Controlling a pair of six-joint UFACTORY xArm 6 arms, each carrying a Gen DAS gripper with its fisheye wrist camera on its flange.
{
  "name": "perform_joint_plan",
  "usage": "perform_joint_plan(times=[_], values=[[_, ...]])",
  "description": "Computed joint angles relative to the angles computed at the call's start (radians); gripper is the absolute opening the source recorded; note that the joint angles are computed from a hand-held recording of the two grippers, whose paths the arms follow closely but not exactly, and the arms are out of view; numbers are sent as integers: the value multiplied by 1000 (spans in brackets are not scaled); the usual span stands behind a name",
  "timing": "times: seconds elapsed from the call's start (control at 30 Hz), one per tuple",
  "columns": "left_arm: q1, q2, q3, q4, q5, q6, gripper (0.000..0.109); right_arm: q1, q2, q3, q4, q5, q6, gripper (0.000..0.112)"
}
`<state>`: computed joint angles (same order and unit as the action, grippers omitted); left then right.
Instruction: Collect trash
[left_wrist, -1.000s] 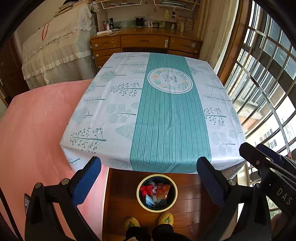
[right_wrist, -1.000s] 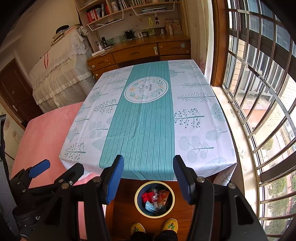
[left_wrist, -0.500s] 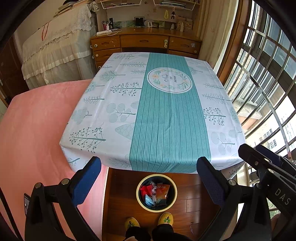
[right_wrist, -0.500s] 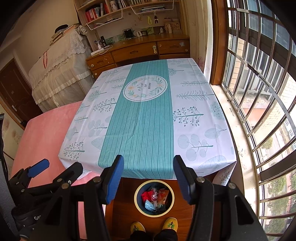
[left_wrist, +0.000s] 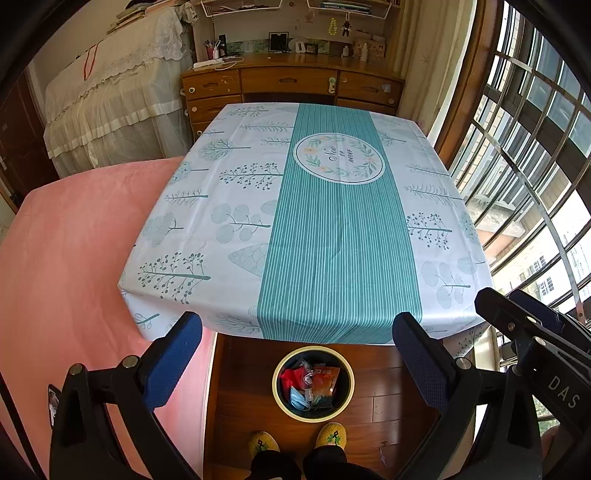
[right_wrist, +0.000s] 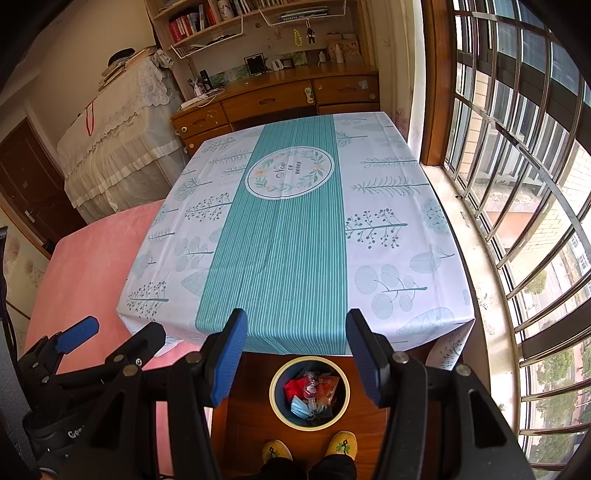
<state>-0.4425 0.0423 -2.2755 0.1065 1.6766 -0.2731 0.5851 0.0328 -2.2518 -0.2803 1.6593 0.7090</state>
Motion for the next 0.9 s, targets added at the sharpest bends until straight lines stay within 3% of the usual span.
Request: perform_joint_plan(times=[0.9], values=[[-15,-33,58,19,0,-20,102,-6,-42,79,28,-29,4,56]])
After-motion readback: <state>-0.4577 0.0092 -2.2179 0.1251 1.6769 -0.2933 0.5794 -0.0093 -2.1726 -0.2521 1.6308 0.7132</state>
